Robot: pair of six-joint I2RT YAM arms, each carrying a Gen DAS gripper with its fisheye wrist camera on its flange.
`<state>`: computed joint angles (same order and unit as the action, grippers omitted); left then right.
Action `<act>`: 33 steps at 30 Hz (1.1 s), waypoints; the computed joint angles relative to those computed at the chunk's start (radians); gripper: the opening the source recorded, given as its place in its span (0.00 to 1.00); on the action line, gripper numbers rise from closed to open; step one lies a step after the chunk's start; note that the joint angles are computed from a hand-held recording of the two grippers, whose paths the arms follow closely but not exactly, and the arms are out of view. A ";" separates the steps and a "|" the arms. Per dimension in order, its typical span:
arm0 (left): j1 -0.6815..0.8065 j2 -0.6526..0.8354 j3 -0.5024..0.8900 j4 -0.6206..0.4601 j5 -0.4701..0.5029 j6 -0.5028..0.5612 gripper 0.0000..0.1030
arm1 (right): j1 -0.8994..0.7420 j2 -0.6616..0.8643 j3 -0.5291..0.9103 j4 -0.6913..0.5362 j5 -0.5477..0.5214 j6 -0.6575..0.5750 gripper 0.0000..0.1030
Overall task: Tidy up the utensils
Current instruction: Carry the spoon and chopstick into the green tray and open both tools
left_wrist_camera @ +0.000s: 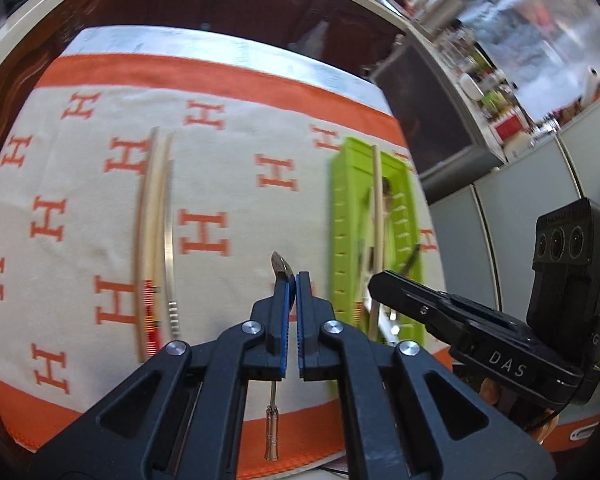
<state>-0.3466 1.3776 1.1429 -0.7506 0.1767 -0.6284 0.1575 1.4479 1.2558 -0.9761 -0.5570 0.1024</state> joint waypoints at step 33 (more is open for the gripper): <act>-0.291 0.466 0.428 -0.058 -0.180 -0.033 0.12 | -0.212 0.118 -0.026 0.038 0.102 -0.100 0.07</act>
